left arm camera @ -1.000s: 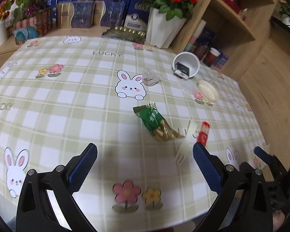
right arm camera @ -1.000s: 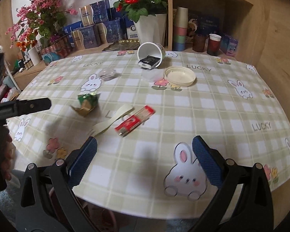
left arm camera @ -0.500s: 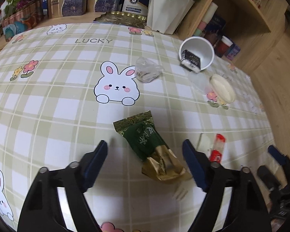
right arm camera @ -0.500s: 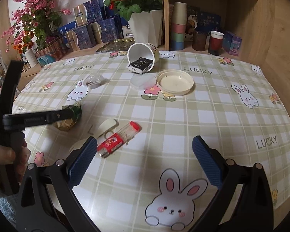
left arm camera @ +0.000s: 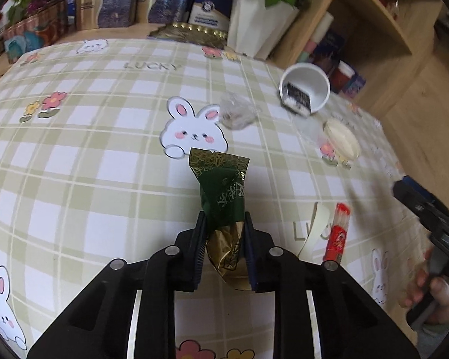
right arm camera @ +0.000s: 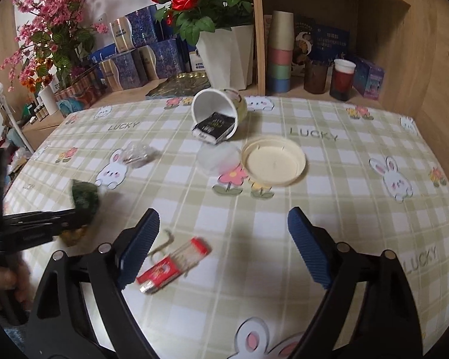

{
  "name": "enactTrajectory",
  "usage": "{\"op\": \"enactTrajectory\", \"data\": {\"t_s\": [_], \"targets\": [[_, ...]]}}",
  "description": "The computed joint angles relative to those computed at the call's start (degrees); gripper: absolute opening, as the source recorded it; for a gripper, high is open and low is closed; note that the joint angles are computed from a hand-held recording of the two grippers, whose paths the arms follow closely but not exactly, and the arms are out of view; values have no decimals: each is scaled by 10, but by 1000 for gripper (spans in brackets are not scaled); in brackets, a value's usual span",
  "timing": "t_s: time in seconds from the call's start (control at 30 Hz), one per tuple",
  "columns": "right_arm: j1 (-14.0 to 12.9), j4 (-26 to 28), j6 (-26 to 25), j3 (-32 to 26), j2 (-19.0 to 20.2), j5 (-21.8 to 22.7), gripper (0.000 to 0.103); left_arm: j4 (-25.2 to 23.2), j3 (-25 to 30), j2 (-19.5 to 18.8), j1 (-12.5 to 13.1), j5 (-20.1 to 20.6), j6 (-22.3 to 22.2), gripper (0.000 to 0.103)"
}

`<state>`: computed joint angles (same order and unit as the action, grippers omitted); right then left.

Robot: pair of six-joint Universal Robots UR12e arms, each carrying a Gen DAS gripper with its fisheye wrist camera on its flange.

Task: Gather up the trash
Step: 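Grasp the green-and-gold wrapper with the left tool while the right tool grasps the cream lid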

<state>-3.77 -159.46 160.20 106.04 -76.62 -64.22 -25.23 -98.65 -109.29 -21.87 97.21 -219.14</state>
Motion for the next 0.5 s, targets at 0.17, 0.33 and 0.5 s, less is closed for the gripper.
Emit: {"op": "enactTrajectory", "data": {"t_s": [0.17,0.33,0.5], "targets": [[6,21,5,-48,41,-24,95,32,-19,17,3,5,-18,22],[17,46,-6,-93,79,-62,97,53,-33,27,5,6,-38,22],[26,64,1,-128,109,-98,97,59,-42,33,5,6,-39,22]]}}
